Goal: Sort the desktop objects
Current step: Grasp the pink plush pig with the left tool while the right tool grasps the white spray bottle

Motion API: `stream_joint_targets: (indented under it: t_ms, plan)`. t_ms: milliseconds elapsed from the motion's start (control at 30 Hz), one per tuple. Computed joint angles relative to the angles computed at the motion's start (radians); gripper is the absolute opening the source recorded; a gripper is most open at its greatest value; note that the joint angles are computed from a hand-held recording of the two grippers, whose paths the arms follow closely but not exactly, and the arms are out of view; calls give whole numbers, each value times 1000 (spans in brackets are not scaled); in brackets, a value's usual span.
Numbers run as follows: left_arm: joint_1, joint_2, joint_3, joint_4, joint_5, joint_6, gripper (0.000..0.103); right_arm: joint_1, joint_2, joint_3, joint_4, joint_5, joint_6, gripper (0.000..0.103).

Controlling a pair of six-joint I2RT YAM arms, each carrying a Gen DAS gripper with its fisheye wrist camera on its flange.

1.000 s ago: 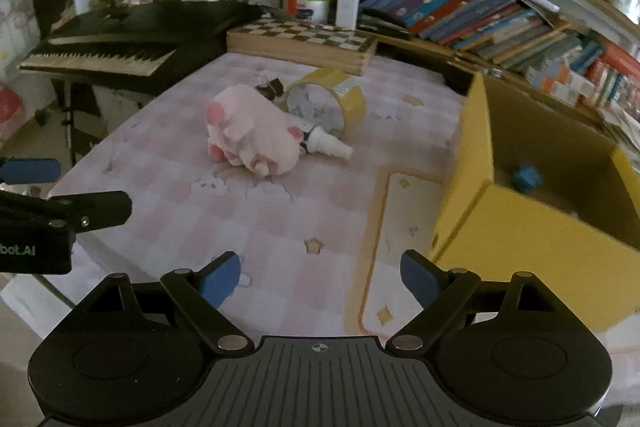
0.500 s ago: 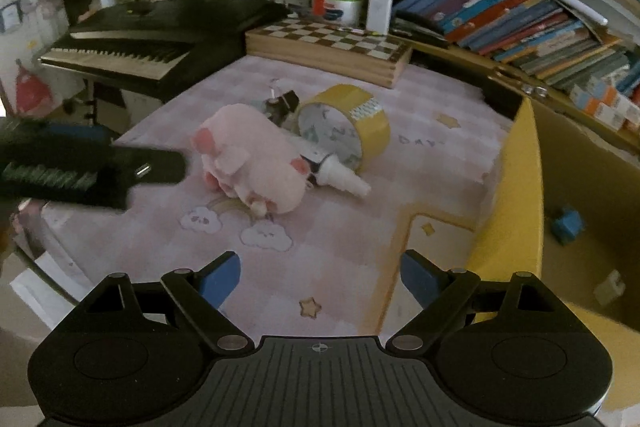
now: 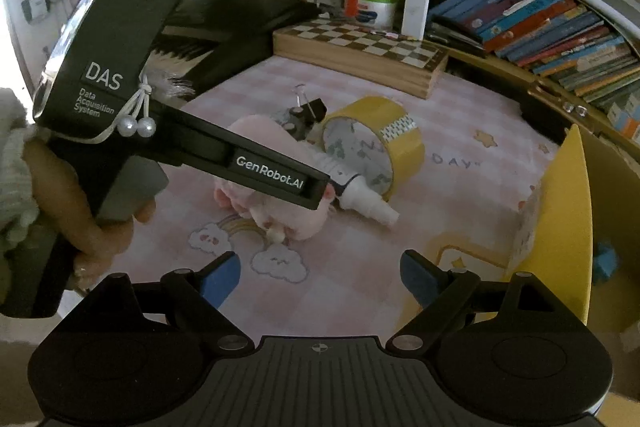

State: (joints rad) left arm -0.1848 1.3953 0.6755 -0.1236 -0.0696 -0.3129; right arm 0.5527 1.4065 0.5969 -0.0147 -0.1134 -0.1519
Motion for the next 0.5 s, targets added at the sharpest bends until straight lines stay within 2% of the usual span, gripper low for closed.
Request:
stream_joint_targets:
  t_ms: [67, 100, 167, 267, 333, 400, 500]
  plan:
    - [24, -26, -16, -4, 30, 12, 78, -15, 24, 17, 8, -9, 1, 89]
    - [34, -44, -18, -23, 37, 13, 76, -19, 37, 26, 12, -14, 0, 89]
    - [50, -105, -29, -78, 7, 8, 65, -27, 62, 48, 21, -30, -6, 89]
    - [101, -245, -73, -154, -5, -14, 62, -34, 107, 89, 34, -62, -20, 86]
    - [134, -343, -101, -219, -13, -41, 62, -37, 152, 134, 34, -85, -34, 76]
    - [158, -415, -117, -279, -20, -72, 62, -28, 208, 187, 33, -96, -49, 59]
    - [166, -500, -138, -348, -46, -134, 62, 5, 307, 264, 38, -72, -99, 48]
